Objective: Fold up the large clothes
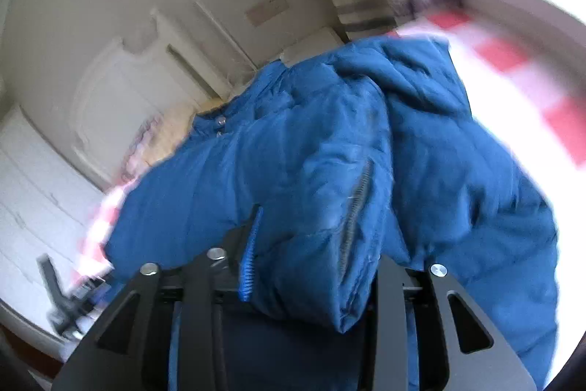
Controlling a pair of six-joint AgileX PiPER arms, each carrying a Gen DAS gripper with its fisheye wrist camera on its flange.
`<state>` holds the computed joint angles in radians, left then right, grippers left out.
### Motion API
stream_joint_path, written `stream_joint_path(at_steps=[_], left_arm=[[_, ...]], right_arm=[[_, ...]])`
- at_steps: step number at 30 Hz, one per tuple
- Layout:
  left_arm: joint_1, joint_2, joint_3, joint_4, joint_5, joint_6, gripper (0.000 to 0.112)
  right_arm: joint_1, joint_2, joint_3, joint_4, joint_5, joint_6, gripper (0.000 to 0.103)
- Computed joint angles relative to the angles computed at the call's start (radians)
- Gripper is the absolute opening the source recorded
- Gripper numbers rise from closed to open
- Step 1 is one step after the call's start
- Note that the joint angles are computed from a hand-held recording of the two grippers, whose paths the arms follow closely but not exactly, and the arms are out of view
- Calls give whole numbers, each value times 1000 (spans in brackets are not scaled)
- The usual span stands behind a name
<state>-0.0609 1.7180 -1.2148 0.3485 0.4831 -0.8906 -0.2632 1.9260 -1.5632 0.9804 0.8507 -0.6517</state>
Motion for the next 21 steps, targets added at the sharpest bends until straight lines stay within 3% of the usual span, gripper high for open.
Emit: stream_joint_path(at_steps=[2,4,7,12,17,19,21], left_arm=[[0,2,-2,-3,-1,2,92],[0,2,2,-5,-6,4,93],[1,3,1,-10,-9,9,94],[8,2,5,-20,-17,22,94],[14,1,8,-32,-23,36,95],[18,0,10,-41,-28,46,95],[17,2,7,-42,-27,48,95]], right_arm=[[18,-86,86,-5,-115,-70,34],[40,-126,123,-21,-157,-117,34],[51,-144,146,-15,-174,-159,32],[6,-75,91,0,-110,-81,32],[12,-92,116,-29,-138,8,34],[6,-139,171,-38,-205,47,34],[24,-201,224,-134,-331,164,36]])
